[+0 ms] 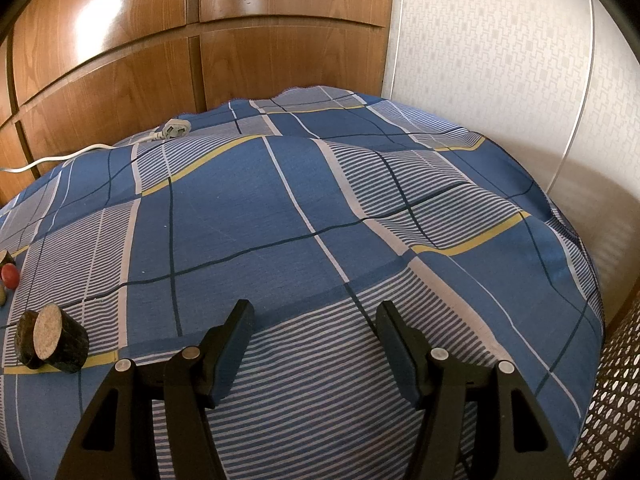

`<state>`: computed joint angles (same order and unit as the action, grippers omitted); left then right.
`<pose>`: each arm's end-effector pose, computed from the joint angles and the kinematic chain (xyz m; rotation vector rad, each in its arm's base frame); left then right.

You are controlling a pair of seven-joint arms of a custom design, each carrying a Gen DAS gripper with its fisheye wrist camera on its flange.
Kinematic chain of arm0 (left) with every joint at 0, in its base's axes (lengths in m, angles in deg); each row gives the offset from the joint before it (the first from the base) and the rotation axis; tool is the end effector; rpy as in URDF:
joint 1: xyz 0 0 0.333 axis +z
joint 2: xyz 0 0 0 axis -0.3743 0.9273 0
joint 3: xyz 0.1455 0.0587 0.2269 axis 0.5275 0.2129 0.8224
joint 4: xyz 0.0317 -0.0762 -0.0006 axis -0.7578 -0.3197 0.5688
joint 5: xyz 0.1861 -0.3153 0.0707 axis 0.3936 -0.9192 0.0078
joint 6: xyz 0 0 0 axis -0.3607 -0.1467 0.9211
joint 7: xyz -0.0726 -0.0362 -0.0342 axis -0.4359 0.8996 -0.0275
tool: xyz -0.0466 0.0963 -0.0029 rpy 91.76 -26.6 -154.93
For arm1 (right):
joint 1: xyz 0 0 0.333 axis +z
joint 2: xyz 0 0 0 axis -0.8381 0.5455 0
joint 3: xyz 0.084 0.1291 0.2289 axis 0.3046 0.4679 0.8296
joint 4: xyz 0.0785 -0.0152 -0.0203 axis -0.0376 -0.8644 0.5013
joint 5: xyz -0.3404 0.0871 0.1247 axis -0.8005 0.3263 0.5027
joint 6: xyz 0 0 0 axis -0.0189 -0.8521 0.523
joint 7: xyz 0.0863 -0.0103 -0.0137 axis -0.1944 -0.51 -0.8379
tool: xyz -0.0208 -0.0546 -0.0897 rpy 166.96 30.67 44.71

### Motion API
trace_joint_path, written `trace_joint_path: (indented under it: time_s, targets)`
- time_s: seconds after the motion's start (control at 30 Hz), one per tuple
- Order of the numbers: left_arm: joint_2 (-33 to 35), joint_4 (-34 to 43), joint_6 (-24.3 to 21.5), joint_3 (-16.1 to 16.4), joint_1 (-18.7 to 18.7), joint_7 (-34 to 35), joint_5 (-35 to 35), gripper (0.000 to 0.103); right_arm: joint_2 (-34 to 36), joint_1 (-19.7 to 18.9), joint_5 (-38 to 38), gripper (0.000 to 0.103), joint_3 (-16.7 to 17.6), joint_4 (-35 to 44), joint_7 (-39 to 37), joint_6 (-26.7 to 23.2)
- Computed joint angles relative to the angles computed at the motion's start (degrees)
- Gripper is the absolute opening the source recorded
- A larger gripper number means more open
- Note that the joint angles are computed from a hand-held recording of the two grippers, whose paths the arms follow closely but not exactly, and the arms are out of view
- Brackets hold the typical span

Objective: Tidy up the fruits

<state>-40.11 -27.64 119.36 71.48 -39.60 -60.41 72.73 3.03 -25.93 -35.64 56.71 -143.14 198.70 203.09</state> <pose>0.4513 -0.2907 0.4811 -2.3710 0.9468 -0.5569 0.6600 0.3156 0.4163 -1.6613 1.9694 -0.8133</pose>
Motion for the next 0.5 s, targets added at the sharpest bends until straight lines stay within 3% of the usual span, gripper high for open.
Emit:
trace_joint_path:
  time_s: [0.2, 0.5]
  targets:
    - [-1.43, -0.70, -3.41, -1.28, -0.91, -1.12, 1.16, 0.072, 0.02, 0.03, 0.02, 0.064, -0.03, 0.03, -0.01, -0.02]
    - [-2.57, -1.71, -4.05, -2.09, -1.76, -1.91, 1.46, 0.077, 0.09, 0.07, 0.02, 0.064, -0.04, 0.15, 0.00, -0.13]
